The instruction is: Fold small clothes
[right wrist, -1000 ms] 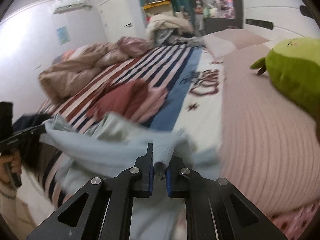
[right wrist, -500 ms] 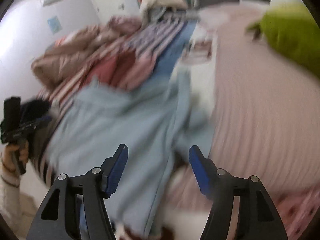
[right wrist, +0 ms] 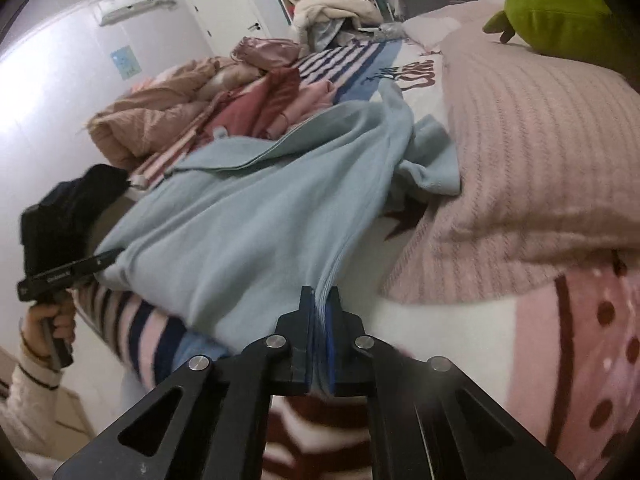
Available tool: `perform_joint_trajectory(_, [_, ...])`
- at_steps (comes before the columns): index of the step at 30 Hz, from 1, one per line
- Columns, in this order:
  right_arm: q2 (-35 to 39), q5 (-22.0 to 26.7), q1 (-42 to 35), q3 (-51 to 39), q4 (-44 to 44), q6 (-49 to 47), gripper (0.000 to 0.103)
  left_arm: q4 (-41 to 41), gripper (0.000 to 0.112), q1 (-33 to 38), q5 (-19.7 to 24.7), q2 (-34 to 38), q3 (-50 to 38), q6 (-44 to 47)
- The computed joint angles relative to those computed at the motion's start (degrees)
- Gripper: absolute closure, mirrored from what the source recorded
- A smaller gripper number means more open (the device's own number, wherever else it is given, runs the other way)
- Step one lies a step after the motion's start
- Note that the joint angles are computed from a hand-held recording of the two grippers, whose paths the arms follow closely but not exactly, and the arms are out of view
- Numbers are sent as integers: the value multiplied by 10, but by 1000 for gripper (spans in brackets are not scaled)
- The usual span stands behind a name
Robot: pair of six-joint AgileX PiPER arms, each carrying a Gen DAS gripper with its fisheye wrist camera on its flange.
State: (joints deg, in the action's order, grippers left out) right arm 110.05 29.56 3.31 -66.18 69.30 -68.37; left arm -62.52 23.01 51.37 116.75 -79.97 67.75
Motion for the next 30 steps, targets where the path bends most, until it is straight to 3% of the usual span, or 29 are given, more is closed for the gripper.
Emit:
perform_joint_trajectory(3, [-34, 35, -19, 42, 14, -35, 103, -7, 103, 18, 25, -20, 38, 29])
perform_joint_trajectory(6, [-48, 50, -25, 62, -2, -30, 102, 19, 97, 21, 13, -28, 47, 20])
perform_joint_trajectory(9, [-44, 59, -26, 56, -2, -30, 98, 12, 80, 25, 26, -24, 47, 38])
perform_joint_trajectory(11, [-29, 62, -26, 39, 2, -18, 63, 10, 54, 20, 23, -22, 47, 43])
perform_joint_trajectory(12, [-20, 55, -23, 31, 10, -15, 37, 12, 51, 19, 20, -21, 48, 43])
perform_joint_trajectory(13, [-15, 55, -22, 32, 22, -26, 36, 18, 51, 13, 20, -12, 39, 32])
perform_joint_trajectory(15, [13, 56, -15, 10, 22, -22, 37, 8, 51, 10, 27, 0, 36, 31])
perform_joint_trajectory(16, [29, 51, -9, -2, 23, -13, 47, -3, 51, 10, 30, 2, 39, 33])
perform_joint_trajectory(17, [40, 54, -8, -6, 35, -18, 57, -16, 68, 10, 35, 4, 42, 39])
perform_joint_trajectory(18, [47, 63, -10, -7, 47, -27, 83, -23, 82, 11, 42, 4, 45, 41])
perform_joint_trajectory(19, [54, 81, -15, -8, 58, -36, 92, -22, 97, 10, 33, -2, 53, 38])
perform_joint_trajectory(21, [39, 82, -16, 17, 91, -74, 94, -20, 101, 13, 25, -23, 70, 45])
perform_joint_trajectory(27, [-44, 125, -33, 98, 76, -108, 95, -3, 102, 64, 104, -71, 108, 74])
perform_joint_trajectory(30, [-64, 132, -30, 121, 56, -101, 95, 35, 99, 59, 88, -87, 125, 72])
